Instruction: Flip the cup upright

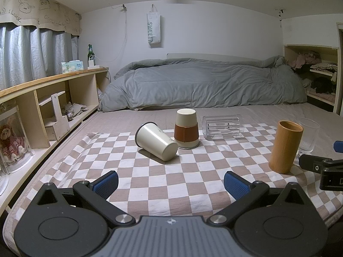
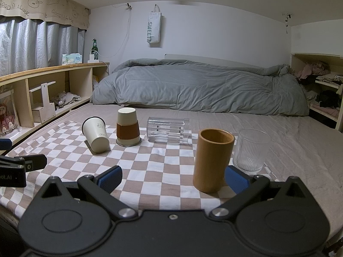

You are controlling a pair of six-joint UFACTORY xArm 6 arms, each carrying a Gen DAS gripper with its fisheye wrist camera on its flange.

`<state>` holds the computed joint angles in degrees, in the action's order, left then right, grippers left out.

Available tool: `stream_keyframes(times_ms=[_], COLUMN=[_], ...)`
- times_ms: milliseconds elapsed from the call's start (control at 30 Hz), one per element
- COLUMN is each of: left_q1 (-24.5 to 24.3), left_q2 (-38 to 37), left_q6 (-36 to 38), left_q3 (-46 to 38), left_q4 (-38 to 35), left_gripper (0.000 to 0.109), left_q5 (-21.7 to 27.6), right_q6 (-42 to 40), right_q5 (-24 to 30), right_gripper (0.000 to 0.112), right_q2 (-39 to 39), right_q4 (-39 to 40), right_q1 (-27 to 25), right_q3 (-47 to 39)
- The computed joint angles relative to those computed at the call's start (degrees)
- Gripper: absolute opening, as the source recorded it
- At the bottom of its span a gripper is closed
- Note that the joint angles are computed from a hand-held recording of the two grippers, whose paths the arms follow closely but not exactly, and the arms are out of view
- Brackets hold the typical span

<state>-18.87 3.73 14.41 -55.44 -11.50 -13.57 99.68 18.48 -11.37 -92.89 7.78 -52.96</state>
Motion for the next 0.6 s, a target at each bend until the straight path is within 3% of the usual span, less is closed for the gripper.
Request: stream_keyframes(times_ms=[600], left_q1=[-0.1], left_q2=[0.0], left_q6=[0.1], left_q3=[0.0], left_q4=[-0.2], left_gripper=[0.103], left_q5=[0.0], right_q6=[-0.1], right_q5=[0.1], right_gripper=[0.103], right_q2=[-0.1], right_q4=[0.2], right_q1=[0.1], right_q3=[0.0])
